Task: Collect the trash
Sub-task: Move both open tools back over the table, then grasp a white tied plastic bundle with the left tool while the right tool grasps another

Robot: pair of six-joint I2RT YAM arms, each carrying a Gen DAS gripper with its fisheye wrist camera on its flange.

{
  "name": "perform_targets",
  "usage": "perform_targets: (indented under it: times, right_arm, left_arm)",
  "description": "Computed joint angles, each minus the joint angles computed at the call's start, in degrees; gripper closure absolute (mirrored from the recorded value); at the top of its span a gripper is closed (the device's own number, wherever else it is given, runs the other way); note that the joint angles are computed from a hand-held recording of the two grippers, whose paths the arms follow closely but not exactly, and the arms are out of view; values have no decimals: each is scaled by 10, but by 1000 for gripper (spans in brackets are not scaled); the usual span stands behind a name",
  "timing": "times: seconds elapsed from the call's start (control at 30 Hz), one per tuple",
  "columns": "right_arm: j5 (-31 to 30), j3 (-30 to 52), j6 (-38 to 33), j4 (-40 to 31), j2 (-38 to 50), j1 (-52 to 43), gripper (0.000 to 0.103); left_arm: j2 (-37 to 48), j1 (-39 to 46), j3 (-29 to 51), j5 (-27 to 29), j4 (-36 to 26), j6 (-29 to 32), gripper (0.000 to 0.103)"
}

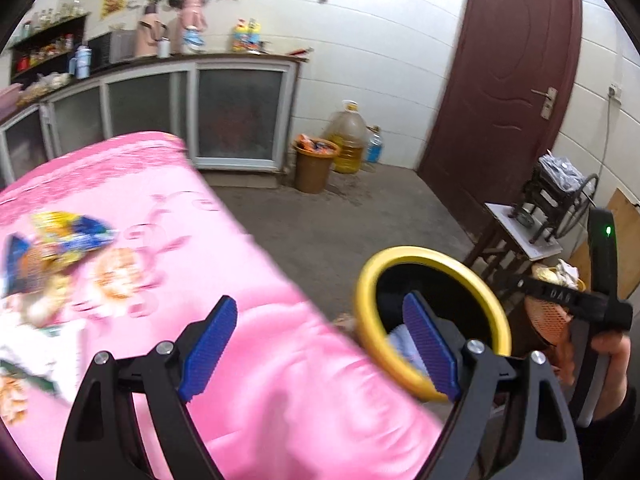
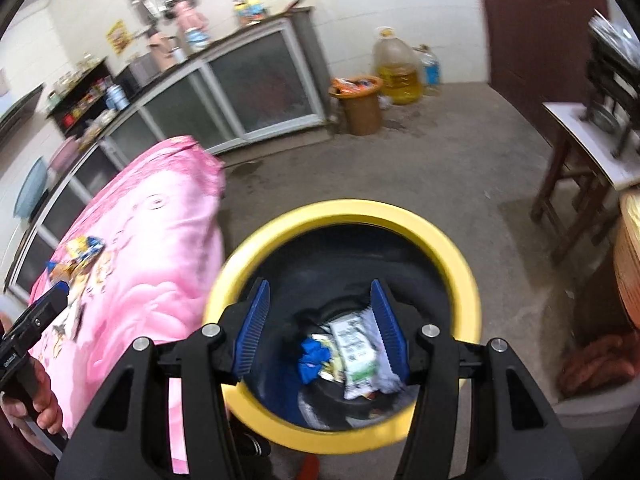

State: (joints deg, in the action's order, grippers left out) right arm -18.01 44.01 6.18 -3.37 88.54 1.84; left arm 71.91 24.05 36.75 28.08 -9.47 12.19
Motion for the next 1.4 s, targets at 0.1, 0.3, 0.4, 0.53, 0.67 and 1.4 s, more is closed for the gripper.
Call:
perform_targets:
  times: [0.1,0.3,0.4,0.53,0.67,1.4]
  right_arm:
    - [1,17,12,6,10,60,49]
    - [9,84,32,19,65,212,43]
    - [-24,137,8,15,109,278,43]
    - [-31,217,-34,1,166,365,43]
    - [-29,295,-56,-26,223,421,43]
    - [-7,659,-155,-208,475,521,47]
  left_arm:
    - [-19,130,-3,56,-42,84,16]
    - [41,386,40,115,-91,271,14]
    - [115,465,95,122,-92,321,13]
    - [208,521,183,133,-95,335,10]
    - [291,527,281,136,-123,373,10]
    - [659,375,773,1,-344,161,10]
